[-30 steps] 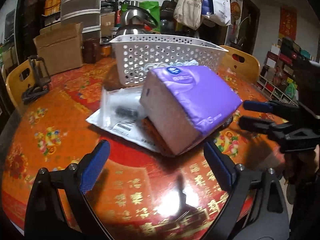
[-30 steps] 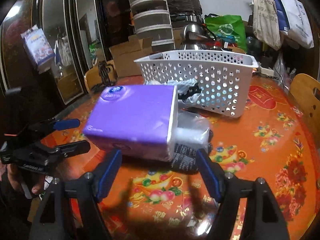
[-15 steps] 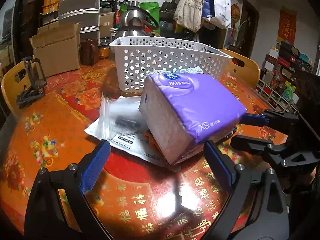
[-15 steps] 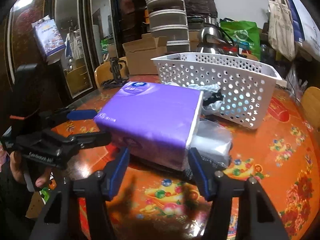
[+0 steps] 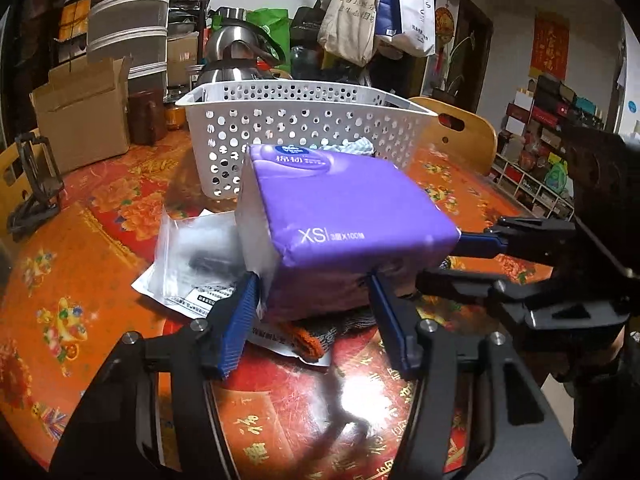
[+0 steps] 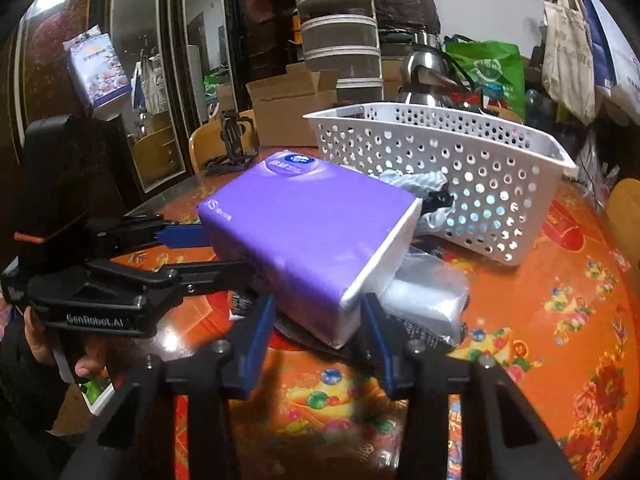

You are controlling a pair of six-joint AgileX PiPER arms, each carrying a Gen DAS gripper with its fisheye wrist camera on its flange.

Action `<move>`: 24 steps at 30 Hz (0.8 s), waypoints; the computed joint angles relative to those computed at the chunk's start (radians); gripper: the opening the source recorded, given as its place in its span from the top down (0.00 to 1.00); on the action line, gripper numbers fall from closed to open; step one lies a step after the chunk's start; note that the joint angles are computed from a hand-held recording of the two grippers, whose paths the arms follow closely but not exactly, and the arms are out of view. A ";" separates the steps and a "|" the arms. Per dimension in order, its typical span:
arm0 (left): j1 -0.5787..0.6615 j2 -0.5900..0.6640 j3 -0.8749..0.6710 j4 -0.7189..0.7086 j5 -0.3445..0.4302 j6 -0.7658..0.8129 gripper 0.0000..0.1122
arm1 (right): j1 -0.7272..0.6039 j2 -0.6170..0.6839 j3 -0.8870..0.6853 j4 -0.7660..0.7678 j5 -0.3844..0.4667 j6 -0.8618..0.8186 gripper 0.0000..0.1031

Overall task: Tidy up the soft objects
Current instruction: 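Grasp the purple Vinda tissue pack with both grippers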

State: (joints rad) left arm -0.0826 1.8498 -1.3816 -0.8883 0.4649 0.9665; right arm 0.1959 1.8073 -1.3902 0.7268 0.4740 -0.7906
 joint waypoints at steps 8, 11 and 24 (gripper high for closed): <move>-0.019 -0.028 0.048 0.036 -0.042 -0.030 0.55 | 0.056 -0.026 0.043 -0.168 -0.109 0.179 0.66; -0.012 -0.031 0.054 0.028 -0.032 -0.041 0.55 | 0.083 -0.037 0.064 -0.254 -0.154 0.274 0.66; -0.027 -0.111 0.142 -0.038 -0.073 -0.041 0.55 | 0.134 -0.134 0.182 -0.467 -0.303 0.513 0.67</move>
State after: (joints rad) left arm -0.1091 1.7391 -1.2393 -0.9268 0.3917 0.9254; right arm 0.3303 1.6729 -1.2085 0.2595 0.1712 -0.2776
